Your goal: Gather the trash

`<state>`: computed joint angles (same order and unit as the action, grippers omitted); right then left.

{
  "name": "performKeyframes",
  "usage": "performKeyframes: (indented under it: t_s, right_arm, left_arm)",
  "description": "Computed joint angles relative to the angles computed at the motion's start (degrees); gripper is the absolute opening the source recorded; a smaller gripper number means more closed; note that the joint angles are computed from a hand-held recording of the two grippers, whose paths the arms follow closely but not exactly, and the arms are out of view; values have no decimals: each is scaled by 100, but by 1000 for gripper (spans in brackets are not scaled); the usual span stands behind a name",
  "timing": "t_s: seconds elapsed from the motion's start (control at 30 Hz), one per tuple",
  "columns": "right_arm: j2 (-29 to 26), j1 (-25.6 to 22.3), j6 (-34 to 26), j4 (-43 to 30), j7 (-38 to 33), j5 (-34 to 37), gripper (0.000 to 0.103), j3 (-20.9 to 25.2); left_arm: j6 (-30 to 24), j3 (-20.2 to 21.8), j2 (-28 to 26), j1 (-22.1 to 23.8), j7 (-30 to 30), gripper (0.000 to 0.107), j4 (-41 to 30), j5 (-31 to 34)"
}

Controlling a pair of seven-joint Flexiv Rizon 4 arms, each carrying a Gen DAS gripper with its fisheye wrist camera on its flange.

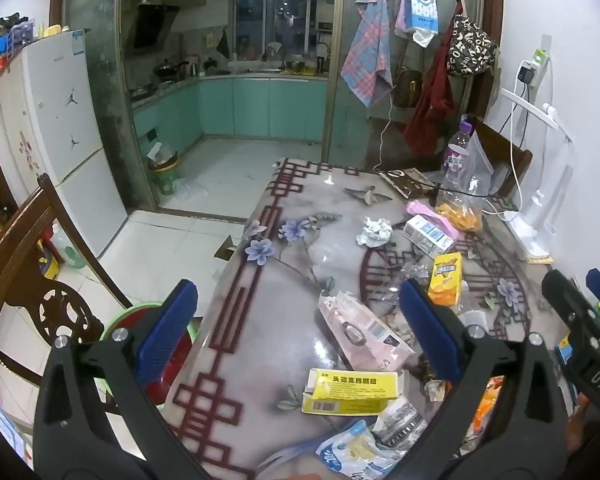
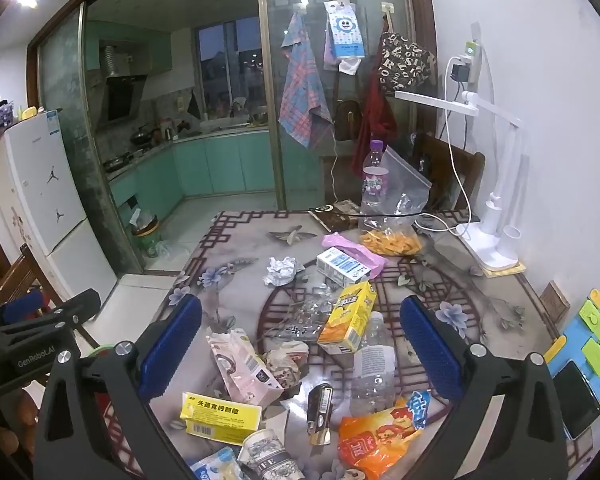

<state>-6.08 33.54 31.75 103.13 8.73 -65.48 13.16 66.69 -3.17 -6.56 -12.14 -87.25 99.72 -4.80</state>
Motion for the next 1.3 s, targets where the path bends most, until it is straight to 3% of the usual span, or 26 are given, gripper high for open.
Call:
performKeyframes:
  t_s: [0.77, 1.3]
  right_arm:
    - [-94, 58, -108, -72, -37, -40, 96, -22]
    - [-59, 197, -555, -264, -373, -8, 96, 28]
  left_arm:
    - [140, 7, 19, -24, -41, 99, 22, 131]
    - [153, 4, 48, -22, -2, 99, 28, 195]
